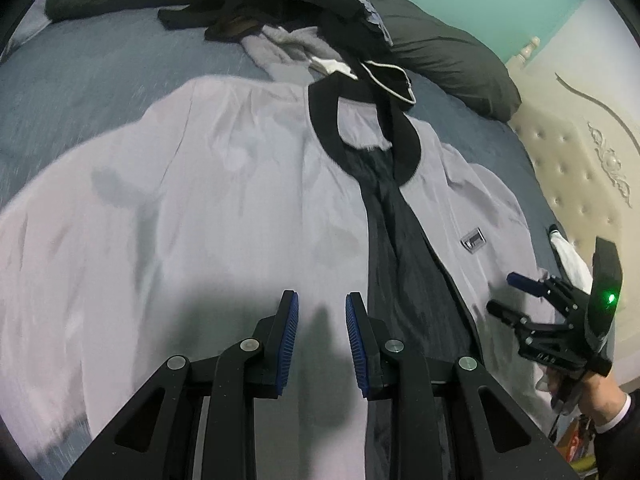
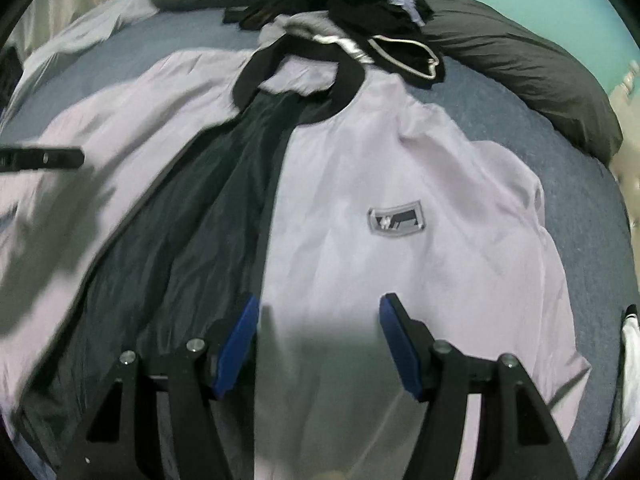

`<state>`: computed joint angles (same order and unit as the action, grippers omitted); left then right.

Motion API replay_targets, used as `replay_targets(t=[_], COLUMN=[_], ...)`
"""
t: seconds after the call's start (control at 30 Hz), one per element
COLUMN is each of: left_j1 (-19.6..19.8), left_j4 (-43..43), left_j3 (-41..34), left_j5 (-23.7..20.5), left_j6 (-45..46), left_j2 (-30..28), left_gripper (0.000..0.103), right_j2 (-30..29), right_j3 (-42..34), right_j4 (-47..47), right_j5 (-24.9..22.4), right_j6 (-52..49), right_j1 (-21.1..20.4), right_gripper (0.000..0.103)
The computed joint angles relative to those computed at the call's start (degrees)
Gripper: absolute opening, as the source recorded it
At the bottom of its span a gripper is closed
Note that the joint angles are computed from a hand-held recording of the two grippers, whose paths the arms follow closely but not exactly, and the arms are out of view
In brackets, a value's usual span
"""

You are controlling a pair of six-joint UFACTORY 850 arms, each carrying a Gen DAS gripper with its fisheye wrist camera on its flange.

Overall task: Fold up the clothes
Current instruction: 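Open both grippers and move them over the jacket toward the collar, then grasp the black collar with the left gripper while the right gripper grasps the collar band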

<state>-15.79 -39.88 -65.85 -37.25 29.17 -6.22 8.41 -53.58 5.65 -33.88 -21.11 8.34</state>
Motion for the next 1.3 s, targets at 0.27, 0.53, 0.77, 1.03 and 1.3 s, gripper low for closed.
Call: replay_targets(t=[0.27, 0.53, 0.77, 1.03, 1.3], left_j1=[-0.92, -1.23, -1.62, -0.92, -0.51], left_j4=[4.26, 11.38, 19.18, 22.36, 20.41], left_j3=[-13.55, -28.29, -37.29, -41.24, -44.66], left_j5=[-0.03, -3.08, -5.84, -7.34, -8.95], left_j6=[-3.72, -9.03, -10.7, -7.07, -4.15], left_j2=[-11.86, -22.68, -28.93, -32.7, -35.7], left_gripper=[0.035, 0.038, 0.038, 0.038, 0.037], right_j2=[-11.84, -22.16, -28.65, -33.39, -38.7], right_j3=[-11.95, -22.67, -30.08, -34.08, -41.43], right_j4=[5.71, 7.86, 3.83, 1.93, 4.9], right_j5=[3.07, 3.21, 0.66, -1.17, -3.79], right_j6=[-1.89, -2.35, -0.34, -2.66, -9.73], right_j1=[-1.18, -1.32, -1.96, -3.22, -2.95], right_gripper=[0.064, 0.068, 0.068, 0.068, 0.068])
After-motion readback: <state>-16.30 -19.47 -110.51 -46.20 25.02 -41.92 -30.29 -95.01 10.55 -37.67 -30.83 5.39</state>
